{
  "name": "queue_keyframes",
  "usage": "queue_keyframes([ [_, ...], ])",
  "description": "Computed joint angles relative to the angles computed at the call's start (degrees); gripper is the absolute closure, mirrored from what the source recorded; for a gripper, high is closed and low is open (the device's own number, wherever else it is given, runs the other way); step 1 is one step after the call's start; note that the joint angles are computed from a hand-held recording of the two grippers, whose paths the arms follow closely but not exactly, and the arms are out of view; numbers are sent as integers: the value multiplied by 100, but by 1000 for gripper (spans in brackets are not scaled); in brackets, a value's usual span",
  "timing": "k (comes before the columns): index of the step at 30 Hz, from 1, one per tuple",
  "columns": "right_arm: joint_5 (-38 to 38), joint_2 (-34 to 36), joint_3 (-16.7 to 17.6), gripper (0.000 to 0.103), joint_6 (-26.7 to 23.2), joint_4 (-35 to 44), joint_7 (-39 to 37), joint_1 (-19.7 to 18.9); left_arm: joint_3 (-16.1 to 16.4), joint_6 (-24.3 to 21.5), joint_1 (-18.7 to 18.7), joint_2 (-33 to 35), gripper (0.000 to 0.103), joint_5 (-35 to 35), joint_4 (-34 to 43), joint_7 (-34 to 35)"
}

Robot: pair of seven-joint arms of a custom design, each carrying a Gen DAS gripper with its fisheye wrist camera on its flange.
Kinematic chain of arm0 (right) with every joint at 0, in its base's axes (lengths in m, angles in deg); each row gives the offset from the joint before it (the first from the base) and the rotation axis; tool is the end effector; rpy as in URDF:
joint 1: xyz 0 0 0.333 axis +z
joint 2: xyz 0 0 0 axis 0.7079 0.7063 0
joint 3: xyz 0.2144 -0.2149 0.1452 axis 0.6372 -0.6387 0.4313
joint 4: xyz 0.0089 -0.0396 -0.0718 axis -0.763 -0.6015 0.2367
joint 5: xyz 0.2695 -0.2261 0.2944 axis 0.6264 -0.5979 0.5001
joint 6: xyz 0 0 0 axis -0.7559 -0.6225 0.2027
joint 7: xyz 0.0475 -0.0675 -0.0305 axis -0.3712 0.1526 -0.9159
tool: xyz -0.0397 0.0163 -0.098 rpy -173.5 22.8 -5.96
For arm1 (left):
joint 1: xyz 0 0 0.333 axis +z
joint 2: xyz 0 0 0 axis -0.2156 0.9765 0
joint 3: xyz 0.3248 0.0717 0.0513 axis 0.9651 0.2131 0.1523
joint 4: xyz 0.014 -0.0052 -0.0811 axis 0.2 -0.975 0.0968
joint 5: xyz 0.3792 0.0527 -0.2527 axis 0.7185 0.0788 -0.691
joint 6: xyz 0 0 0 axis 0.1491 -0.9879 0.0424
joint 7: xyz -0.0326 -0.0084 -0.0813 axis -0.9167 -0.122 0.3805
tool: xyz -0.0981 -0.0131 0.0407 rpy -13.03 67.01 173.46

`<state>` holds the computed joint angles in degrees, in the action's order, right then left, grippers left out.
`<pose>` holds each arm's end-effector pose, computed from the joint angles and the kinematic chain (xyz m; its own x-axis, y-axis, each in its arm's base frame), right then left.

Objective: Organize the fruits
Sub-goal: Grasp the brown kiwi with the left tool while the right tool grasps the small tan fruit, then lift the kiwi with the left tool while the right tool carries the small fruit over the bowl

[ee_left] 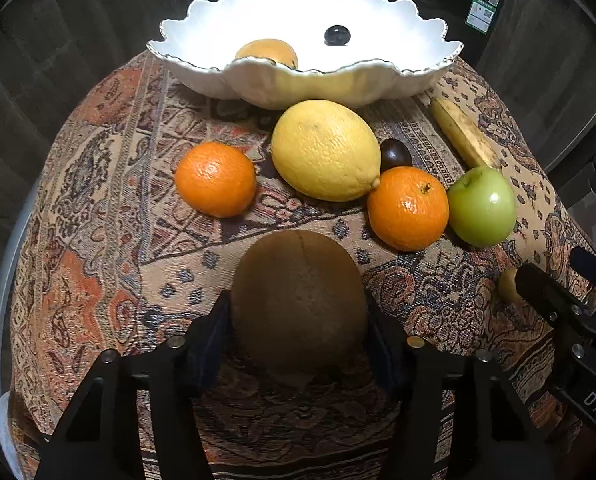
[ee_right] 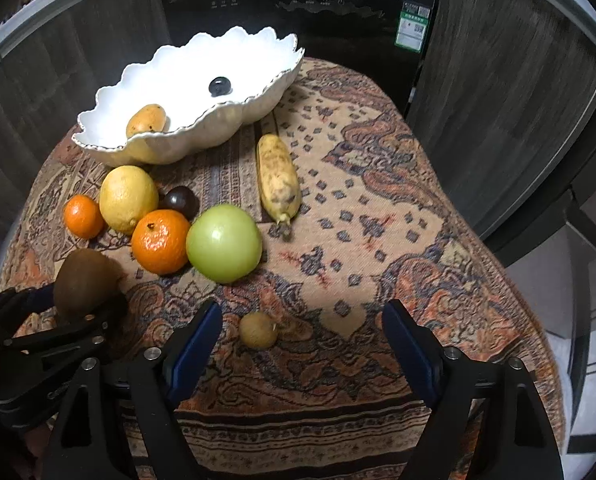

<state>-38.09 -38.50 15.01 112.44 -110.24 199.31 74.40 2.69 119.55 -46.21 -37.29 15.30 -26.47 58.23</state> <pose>0.6296 0.3679 0.2867 -0.1072 -0.9942 0.0055 -0.8694 0.0911 -0.4856 0.6727 -0.4898 0.2656 -0.1546 -0.9879 -0.0129 -0.9166 0.1483 -0.3712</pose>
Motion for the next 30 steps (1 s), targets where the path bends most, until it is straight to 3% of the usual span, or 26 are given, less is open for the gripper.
queue_keyframes([
  [8,361,103,141,39,207,23,-398,-121,-4,95,8,37,48,-44,27,-21],
  [13,658,211,218,60,141,106,-728,-160,-19,49,28,-25,48,-117,-44,-42],
  [17,763,245,198,68,135,125,-855,-125,-32,32,53,-150,48,-140,-208,-82],
  [19,778,236,192,79,166,119,-895,-106,-34,34,62,-219,48,-136,-303,-113],
  [30,642,90,67,79,236,13,-724,10,-70,203,119,-548,48,-65,-692,-213],
])
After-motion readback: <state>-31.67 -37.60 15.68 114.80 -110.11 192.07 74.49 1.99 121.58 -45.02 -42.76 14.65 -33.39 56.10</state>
